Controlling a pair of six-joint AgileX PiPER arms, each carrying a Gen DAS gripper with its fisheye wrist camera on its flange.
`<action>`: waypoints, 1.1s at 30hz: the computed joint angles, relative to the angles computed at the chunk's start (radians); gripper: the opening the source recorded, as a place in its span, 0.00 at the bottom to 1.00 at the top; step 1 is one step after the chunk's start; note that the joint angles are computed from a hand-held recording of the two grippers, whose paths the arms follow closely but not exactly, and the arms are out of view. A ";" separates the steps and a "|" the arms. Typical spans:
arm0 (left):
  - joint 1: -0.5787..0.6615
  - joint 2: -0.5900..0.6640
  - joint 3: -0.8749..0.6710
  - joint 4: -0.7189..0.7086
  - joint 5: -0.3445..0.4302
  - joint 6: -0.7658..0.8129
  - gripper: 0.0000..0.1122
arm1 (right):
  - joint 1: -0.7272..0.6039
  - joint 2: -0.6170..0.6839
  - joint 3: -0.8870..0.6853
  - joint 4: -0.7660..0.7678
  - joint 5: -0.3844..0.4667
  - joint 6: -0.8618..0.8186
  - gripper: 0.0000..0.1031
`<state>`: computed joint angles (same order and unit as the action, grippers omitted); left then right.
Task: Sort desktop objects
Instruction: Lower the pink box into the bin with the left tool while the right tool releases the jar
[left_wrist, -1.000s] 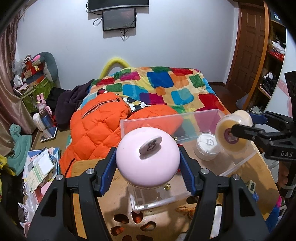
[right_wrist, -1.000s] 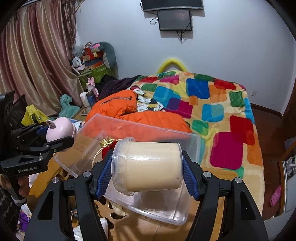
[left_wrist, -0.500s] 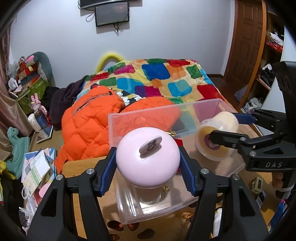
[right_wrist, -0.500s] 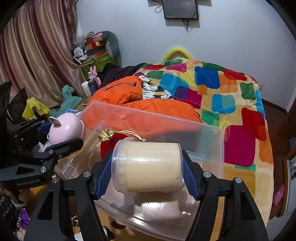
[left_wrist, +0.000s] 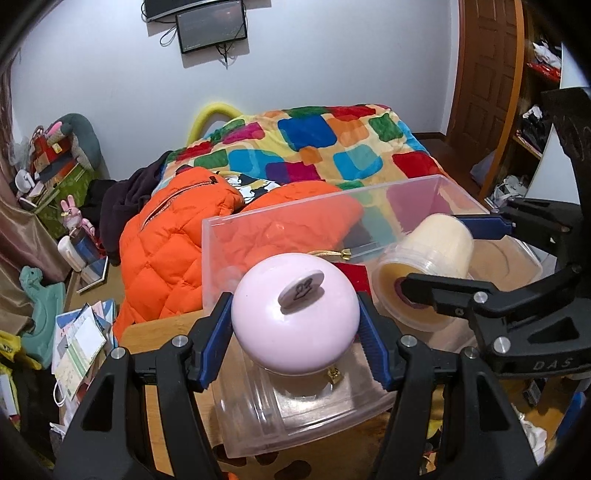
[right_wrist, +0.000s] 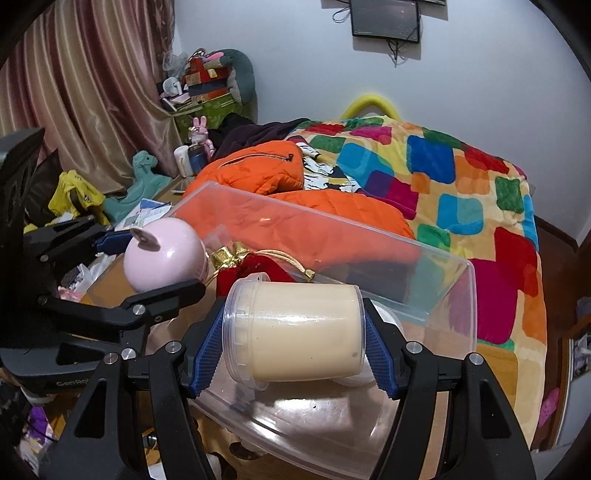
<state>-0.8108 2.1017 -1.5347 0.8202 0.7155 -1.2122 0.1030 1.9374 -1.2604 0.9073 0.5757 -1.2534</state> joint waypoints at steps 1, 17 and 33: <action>-0.001 0.004 -0.006 -0.004 0.006 0.009 0.56 | 0.002 -0.003 0.004 0.000 -0.001 -0.006 0.63; -0.017 0.031 -0.024 0.022 0.036 0.030 0.56 | 0.034 -0.038 0.050 -0.086 -0.044 -0.018 0.65; -0.041 0.006 -0.004 0.070 0.086 -0.001 0.60 | 0.070 -0.090 0.101 -0.221 -0.155 0.118 0.72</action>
<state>-0.8514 2.1078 -1.5382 0.8899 0.8018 -1.2135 0.1728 1.8473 -1.1590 0.6867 0.4208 -1.1355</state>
